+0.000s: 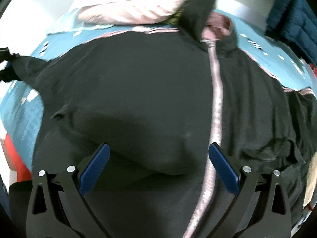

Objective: Fold large clothes

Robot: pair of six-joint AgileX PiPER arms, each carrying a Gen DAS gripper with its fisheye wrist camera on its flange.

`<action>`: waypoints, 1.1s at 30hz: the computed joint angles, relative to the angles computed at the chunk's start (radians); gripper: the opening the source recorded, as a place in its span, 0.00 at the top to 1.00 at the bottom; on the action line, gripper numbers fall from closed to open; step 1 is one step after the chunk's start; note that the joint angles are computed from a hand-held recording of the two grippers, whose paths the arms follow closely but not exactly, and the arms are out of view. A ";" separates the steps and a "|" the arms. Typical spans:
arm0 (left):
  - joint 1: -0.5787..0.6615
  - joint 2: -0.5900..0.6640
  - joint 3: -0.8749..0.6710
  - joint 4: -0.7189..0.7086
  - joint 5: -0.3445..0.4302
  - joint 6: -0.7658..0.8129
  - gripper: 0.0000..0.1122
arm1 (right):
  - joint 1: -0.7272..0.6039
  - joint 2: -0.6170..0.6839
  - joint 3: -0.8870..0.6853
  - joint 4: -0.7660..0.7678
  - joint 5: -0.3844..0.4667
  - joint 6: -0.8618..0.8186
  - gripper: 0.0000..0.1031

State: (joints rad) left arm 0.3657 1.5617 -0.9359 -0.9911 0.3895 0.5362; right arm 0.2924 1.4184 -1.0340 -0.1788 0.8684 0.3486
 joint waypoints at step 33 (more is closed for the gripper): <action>-1.153 0.533 -0.528 1.091 0.004 -1.215 0.85 | -1.284 0.105 -0.528 0.454 0.167 -0.813 0.07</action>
State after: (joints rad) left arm -0.7876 2.0945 -1.4642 0.0999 0.3937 -0.6784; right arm -0.9912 1.5231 -1.5620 0.2755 1.0355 -0.4648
